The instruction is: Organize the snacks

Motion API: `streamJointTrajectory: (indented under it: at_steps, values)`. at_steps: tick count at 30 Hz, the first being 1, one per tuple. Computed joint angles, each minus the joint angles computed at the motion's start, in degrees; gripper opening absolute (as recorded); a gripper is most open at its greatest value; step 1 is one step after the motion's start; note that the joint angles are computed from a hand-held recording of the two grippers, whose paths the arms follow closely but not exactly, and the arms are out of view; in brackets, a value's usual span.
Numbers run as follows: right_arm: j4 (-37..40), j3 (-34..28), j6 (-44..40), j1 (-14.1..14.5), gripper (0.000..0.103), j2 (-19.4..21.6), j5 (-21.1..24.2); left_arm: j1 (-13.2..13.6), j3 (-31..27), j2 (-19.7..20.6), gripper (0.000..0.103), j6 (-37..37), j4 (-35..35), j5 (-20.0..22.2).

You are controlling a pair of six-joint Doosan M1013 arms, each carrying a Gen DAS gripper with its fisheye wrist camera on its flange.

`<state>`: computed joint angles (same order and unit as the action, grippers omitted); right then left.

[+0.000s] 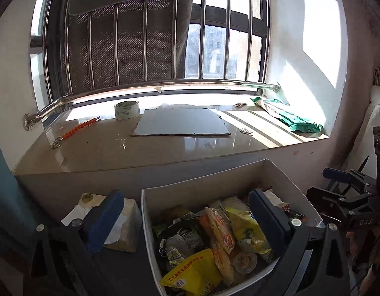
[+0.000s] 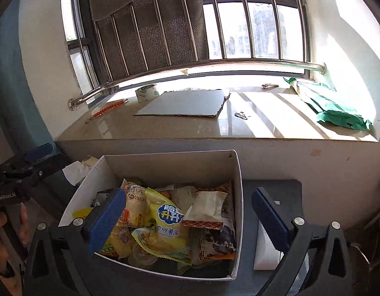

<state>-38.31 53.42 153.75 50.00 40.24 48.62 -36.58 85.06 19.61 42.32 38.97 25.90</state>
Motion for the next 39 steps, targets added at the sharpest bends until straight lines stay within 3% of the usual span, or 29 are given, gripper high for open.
streamJointTrajectory:
  at_steps: [3,6,11,14,19,24,27,30,33,36,39]
  values:
    - [-6.19,0.22,2.52,1.6,0.103,-0.38,2.69,-2.12,3.09,-2.25,0.103,-12.35,13.85,0.69]
    - [-11.14,2.36,6.43,3.01,0.103,-1.91,2.68,-4.58,6.11,-4.27,0.103,-24.32,26.08,5.03]
    - [-14.13,5.42,9.37,5.33,0.103,-4.58,2.24,-6.94,10.59,-8.17,0.103,-24.77,24.74,4.61]
    - [-16.32,8.03,9.49,7.37,0.103,-6.3,1.38,-9.83,13.8,-10.64,0.103,-29.92,29.51,7.94]
    - [-19.92,12.53,13.18,11.0,0.103,-8.83,1.63,-13.35,19.05,-15.4,0.103,-36.36,30.91,7.39]
    - [-21.34,16.1,19.32,14.32,0.103,-10.98,2.8,-17.96,22.26,-18.57,0.103,-41.2,30.98,13.7]
    - [-23.95,17.5,23.66,16.61,0.103,-11.49,6.1,-19.97,24.67,-20.41,0.103,-46.08,31.96,14.83]
    - [-23.07,18.08,23.68,17.63,0.103,-12.0,6.36,-20.2,26.1,-21.59,0.103,-46.42,29.89,11.86]
    - [-24.06,17.91,24.12,18.16,0.103,-12.16,7.24,-21.14,25.92,-21.52,0.103,-45.88,29.91,14.04]
    - [-24.32,18.55,25.93,18.1,0.103,-12.67,6.12,-21.04,26.0,-21.87,0.103,-46.01,30.53,12.75]
    - [-24.06,18.81,26.59,18.04,0.103,-12.73,5.86,-21.49,25.79,-21.73,0.103,-45.99,31.45,14.42]
